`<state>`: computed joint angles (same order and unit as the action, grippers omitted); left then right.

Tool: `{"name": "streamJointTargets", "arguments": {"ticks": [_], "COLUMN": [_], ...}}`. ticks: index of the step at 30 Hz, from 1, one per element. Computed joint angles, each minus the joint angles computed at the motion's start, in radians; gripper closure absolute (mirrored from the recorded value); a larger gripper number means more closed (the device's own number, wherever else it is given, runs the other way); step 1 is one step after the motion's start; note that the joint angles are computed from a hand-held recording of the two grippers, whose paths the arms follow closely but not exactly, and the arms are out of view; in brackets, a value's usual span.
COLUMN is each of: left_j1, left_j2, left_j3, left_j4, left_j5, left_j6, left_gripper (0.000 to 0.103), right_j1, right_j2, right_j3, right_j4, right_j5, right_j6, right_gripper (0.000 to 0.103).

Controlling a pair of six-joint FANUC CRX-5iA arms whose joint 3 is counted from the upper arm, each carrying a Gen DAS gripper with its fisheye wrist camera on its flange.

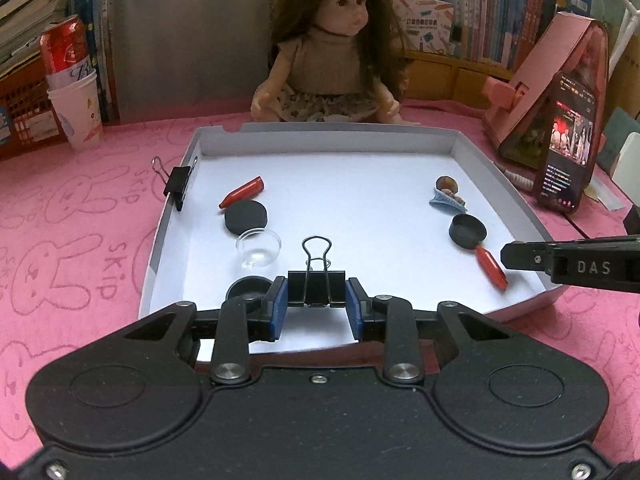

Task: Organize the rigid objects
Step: 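Carry the binder clip and nut over the tray with both tools, then open the left tool to drop the clip while the right tool releases the nut, then withdraw both tools from the tray toward the remaining black disc and figurine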

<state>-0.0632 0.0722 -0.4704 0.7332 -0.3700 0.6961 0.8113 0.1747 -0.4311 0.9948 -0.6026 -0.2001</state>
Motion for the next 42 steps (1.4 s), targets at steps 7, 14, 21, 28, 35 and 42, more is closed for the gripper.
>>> {"name": "streamJointTargets", "arguments": {"ticks": [7,14,21,28,35,42], "left_j1": [-0.002,-0.001,-0.001,-0.005,-0.026,-0.032], "left_j2": [0.041,0.086,0.086,0.055,-0.007,-0.054], "left_j3": [0.069,0.134,0.132,0.087,0.004,-0.051], "left_j4": [-0.079,-0.167,-0.159,-0.088,0.015,0.075], "left_j5": [-0.034,-0.073,-0.069,-0.042,0.025,0.035], "left_j6": [0.042,0.147,0.143,0.067,-0.070,-0.141], "left_gripper": [0.074,0.074,0.069,0.044,0.033,0.031], "right_j1": [-0.010,-0.014,-0.019,-0.018,-0.016,-0.013], "right_j2": [0.022,0.028,0.023,0.004,-0.033,-0.070], "right_j3": [0.030,0.035,0.026,-0.005,-0.070,-0.130], "right_j4": [-0.055,-0.058,-0.044,0.031,0.192,0.351], "right_j5": [0.005,0.015,0.021,0.024,0.026,0.022], "right_j6": [0.038,0.048,0.030,-0.038,-0.143,-0.238], "right_gripper": [0.076,0.075,0.072,0.054,0.042,0.030]}}
